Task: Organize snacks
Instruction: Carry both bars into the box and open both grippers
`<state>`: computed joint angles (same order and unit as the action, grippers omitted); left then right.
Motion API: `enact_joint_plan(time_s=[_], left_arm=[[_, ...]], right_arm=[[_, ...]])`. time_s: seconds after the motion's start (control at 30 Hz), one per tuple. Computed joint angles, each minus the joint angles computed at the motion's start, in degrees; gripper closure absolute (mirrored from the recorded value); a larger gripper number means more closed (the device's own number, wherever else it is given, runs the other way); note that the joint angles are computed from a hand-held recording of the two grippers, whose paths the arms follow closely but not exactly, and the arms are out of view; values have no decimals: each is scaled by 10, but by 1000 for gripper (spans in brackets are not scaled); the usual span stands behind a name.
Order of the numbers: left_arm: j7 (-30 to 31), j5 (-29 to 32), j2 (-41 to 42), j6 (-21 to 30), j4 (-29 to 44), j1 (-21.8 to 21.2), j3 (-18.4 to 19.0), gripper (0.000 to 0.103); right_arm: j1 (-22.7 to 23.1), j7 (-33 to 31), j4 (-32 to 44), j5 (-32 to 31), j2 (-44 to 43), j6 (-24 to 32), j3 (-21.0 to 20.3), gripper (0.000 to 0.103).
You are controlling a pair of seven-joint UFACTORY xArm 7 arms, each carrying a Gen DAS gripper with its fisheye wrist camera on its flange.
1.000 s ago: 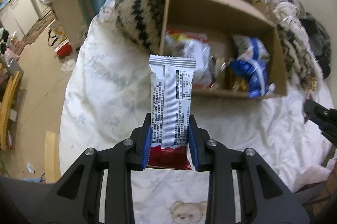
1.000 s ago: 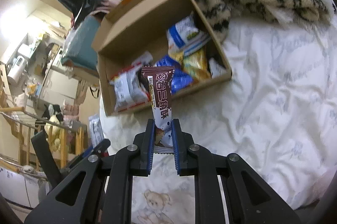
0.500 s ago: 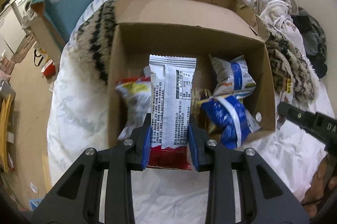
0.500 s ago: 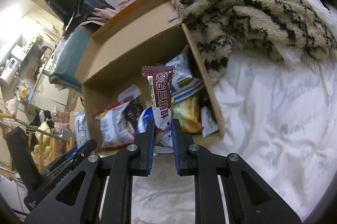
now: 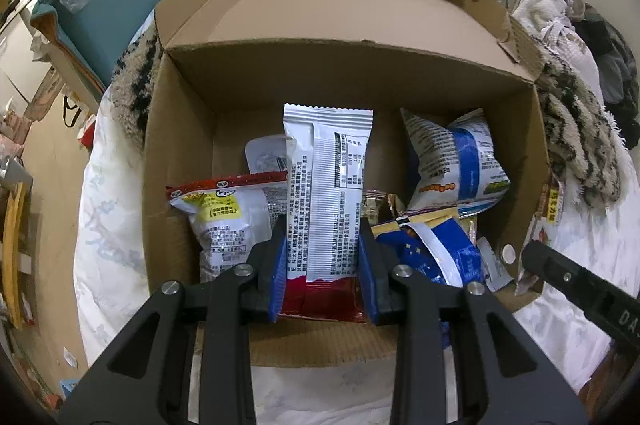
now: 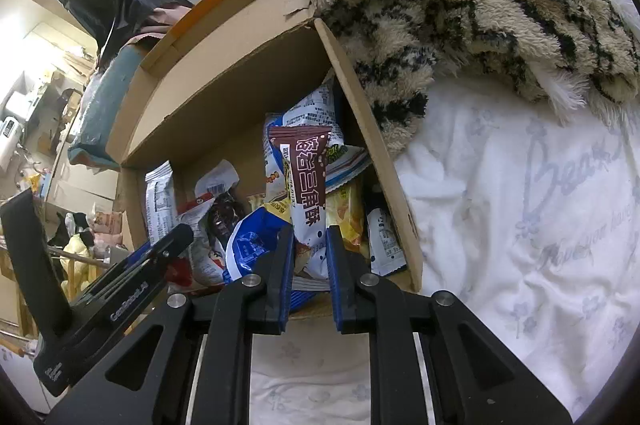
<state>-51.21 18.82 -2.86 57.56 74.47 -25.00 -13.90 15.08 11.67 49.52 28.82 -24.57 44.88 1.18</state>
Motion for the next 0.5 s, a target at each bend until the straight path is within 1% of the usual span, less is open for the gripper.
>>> enact_joint_plan(time_s=[0.07, 0.33, 0.5], left_arm=[[0, 7, 5, 3, 4, 0, 0, 76], [7, 23, 23, 18, 23, -4, 5, 75], [5, 19, 21, 24, 21, -4, 8, 75]], right_arm=[[-2, 3, 1, -6, 2, 1, 1, 86], [-1, 12, 1, 6, 6, 2, 0, 85], [0, 13, 0, 8, 7, -1, 0, 83]])
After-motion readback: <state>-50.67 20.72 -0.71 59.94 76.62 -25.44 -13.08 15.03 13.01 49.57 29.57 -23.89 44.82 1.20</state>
